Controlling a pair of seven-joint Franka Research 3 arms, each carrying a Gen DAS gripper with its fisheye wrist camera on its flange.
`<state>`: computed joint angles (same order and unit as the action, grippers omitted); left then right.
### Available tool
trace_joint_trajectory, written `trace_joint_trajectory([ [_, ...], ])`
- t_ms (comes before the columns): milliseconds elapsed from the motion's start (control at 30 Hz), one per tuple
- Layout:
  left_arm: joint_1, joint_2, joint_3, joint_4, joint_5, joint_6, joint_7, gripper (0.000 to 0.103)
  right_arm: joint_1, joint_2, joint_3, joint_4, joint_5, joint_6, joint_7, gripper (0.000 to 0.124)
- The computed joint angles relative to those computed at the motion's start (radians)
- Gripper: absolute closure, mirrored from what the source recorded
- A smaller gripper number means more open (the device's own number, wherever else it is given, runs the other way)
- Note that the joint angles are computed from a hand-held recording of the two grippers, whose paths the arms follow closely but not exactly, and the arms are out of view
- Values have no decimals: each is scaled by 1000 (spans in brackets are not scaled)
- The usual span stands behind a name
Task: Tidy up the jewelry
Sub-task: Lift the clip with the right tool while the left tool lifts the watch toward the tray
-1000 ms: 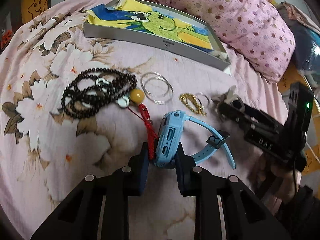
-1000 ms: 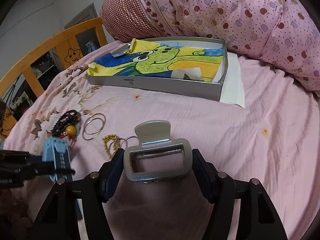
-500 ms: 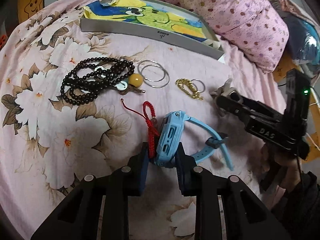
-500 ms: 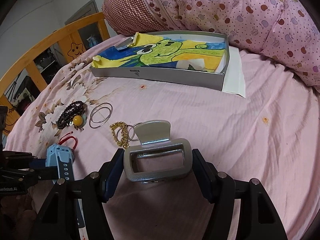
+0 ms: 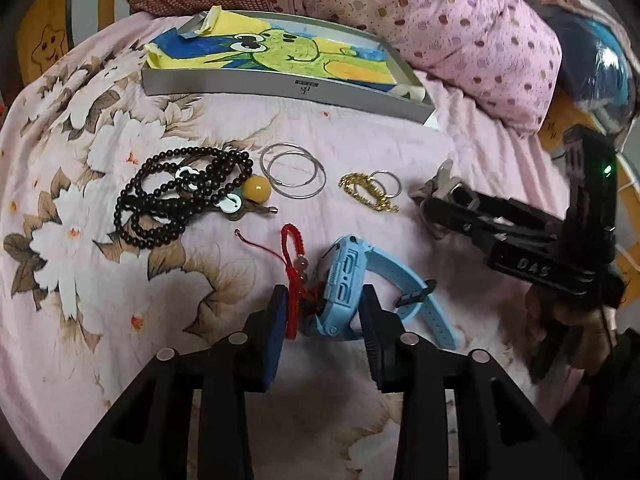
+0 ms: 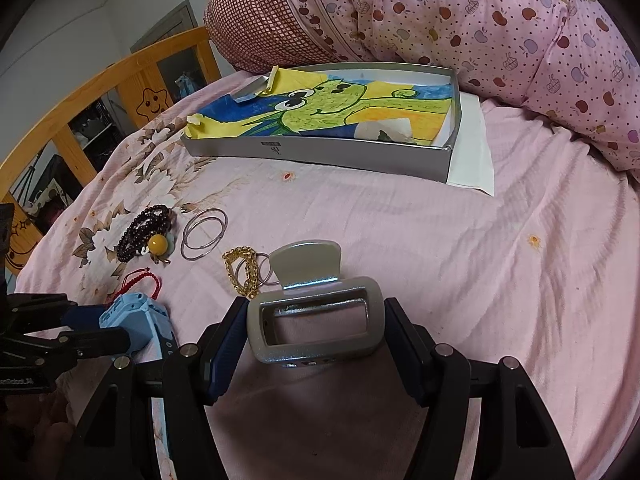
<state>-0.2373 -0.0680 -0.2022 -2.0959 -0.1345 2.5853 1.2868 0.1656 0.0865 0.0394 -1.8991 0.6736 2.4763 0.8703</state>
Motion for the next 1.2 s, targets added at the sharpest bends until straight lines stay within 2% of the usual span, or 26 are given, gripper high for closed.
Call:
trace_joint_trajectory([
  [233, 10, -8, -29, -17, 306, 23, -186, 60, 0, 0, 1, 0, 8, -1, 0, 59],
  [300, 11, -23, -36, -42, 393, 62, -238, 60, 0, 0, 1, 0, 9, -1, 0, 59],
  [500, 10, -31, -46, -72, 568, 164, -279, 60, 0, -1, -1, 1, 3, -7, 10, 59],
  [767, -18, 3, -32, -60, 479, 200, -122, 63, -14, -10, -6, 10, 55, -37, -5, 60],
  [1033, -14, 41, -30, -10, 437, 109, -114, 88, -14, -11, -7, 18, 87, -47, -26, 60],
  [1200, -10, 50, -21, 21, 283, 77, -46, 89, -20, -5, -8, 34, 131, -36, -41, 60],
])
